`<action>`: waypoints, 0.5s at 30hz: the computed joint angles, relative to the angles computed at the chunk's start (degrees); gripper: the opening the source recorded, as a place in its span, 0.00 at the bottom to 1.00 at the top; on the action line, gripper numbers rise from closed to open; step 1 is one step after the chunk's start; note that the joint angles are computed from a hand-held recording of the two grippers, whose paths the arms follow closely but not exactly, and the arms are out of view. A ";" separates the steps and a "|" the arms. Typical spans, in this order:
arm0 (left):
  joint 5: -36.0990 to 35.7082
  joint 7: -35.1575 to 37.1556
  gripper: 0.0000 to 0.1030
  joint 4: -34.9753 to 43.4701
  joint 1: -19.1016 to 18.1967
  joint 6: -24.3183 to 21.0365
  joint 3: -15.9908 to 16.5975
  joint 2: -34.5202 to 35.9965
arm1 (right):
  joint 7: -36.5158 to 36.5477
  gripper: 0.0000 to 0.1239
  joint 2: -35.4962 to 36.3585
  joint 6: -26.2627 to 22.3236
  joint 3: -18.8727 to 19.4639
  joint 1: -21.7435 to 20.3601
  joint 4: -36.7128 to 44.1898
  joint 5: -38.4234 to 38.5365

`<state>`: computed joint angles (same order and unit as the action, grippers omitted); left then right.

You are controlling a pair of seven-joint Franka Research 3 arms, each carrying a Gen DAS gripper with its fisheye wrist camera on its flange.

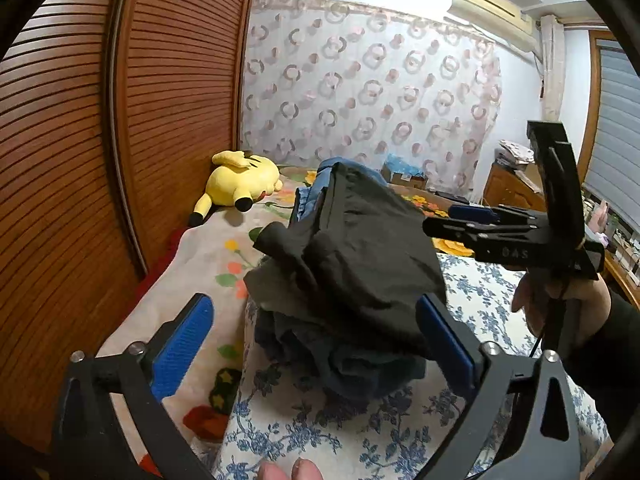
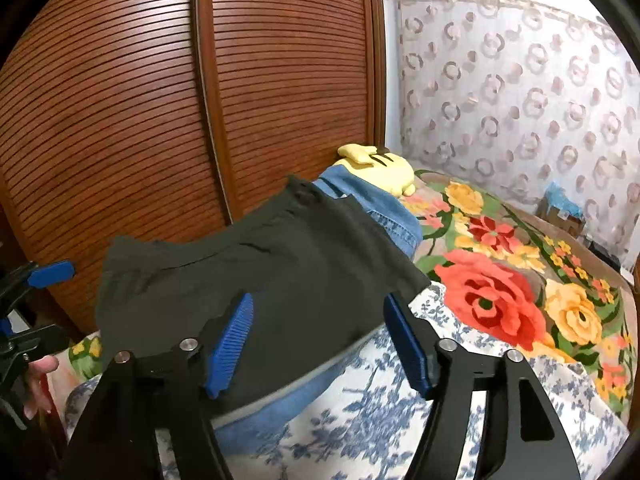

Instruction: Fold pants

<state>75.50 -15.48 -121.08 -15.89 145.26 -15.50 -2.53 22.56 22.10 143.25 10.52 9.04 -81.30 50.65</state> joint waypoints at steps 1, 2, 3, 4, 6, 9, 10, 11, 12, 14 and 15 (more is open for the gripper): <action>-0.05 -0.02 1.00 -0.09 -0.13 -0.14 -0.12 -0.18 | -0.87 0.66 -1.31 0.49 0.28 -0.36 -1.84 1.06; -0.04 0.05 1.00 -0.34 -0.32 -0.39 -0.32 -0.54 | -1.68 0.66 -2.41 0.62 0.38 -0.66 -3.26 2.07; 0.12 -0.06 1.00 -0.39 -0.49 -0.68 -0.54 -0.64 | -2.72 0.67 -3.78 1.05 0.42 -0.84 -5.12 3.25; 0.22 -0.11 1.00 -0.56 -0.64 -0.82 -0.71 -0.85 | -3.52 0.69 -4.92 1.72 0.25 -0.80 -6.70 4.21; 0.22 0.03 1.00 -0.83 -0.95 -1.13 -1.05 -1.23 | -5.08 0.71 -7.24 2.63 -0.25 -0.69 -9.92 6.10; 0.02 0.48 1.00 -1.07 -1.23 -0.21 -1.30 -1.57 | -7.23 0.72 -10.71 3.40 -1.29 -0.35 -14.44 9.16; 0.06 0.64 1.00 -1.17 -1.26 0.65 -1.32 -1.62 | -8.18 0.73 -12.03 3.76 -1.71 -0.26 -16.18 10.45; -0.08 0.96 1.00 -1.15 -1.32 1.34 -1.37 -1.55 | -8.86 0.73 -13.24 4.26 -2.17 0.00 -17.76 11.52; -0.36 1.43 1.00 -1.01 -1.41 1.42 -1.47 -1.40 | -9.48 0.73 -14.79 5.00 -2.66 0.29 -19.76 12.64; -0.67 2.68 1.00 -0.45 -1.88 0.70 -1.85 -0.77 | -10.63 0.73 -17.43 6.14 -3.66 1.05 -23.08 14.43; -0.53 2.88 1.00 -0.26 -2.10 0.63 -1.94 -0.49 | -11.56 0.73 -18.97 6.70 -4.20 1.37 -25.00 15.83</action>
